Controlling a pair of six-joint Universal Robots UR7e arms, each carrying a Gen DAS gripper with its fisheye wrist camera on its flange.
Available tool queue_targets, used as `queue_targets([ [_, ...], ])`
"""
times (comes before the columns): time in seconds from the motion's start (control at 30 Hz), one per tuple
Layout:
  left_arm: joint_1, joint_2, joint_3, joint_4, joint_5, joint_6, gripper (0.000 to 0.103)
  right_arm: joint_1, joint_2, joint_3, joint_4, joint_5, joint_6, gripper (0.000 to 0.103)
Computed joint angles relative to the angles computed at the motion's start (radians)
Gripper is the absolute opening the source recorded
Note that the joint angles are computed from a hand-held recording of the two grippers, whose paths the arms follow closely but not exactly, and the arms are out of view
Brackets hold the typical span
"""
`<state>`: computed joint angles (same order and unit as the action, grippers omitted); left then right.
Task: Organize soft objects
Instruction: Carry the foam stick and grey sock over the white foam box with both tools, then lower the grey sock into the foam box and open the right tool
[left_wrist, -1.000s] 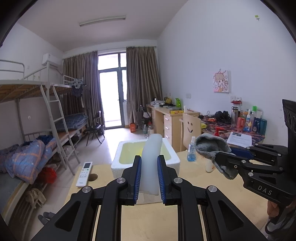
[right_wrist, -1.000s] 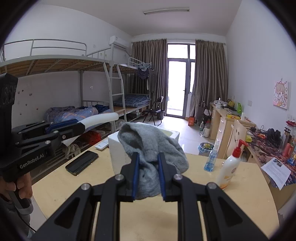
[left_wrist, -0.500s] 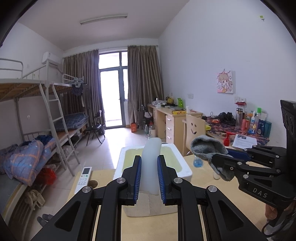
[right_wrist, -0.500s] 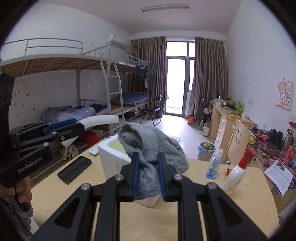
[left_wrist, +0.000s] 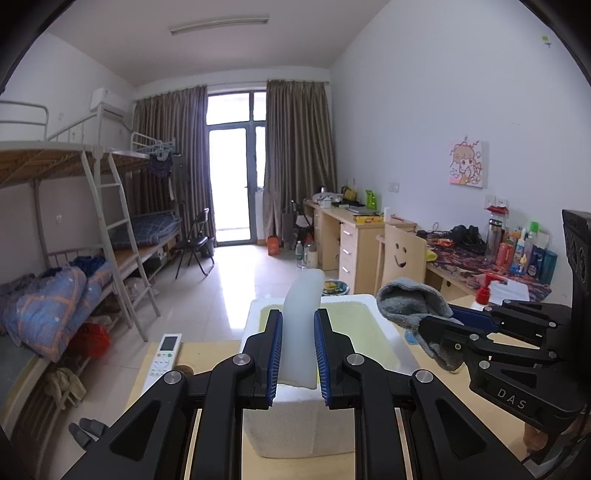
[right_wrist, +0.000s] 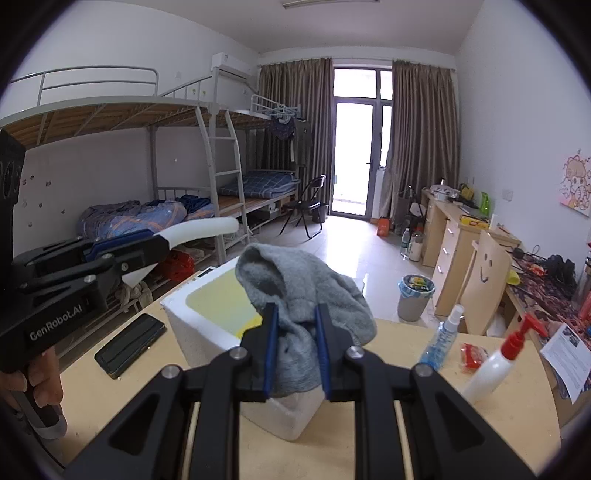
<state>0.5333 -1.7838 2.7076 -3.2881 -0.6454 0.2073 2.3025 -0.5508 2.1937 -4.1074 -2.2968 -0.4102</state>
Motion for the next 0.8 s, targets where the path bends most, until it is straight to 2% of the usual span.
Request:
queue_targets([
  [0.13, 0.014, 0.042, -0.014, -0.032, -0.002, 0.017, 0.019, -0.017, 0.001, -0.018, -0.004, 0.018, -0.035, 0.023],
  [0.27, 0.020, 0.079, -0.020, -0.079, 0.023, 0.041, 0.019, -0.032, -0.003, -0.033, 0.026, 0.040, -0.031, 0.023],
  [0.53, 0.015, 0.019, -0.012, -0.035, 0.083, 0.024, 0.019, -0.063, -0.003, -0.056, 0.081, 0.096, -0.030, 0.023],
  [0.8, 0.017, -0.003, -0.005, -0.007, 0.135, 0.000, 0.019, -0.079, 0.004, -0.084, 0.135, 0.119, -0.020, 0.023],
])
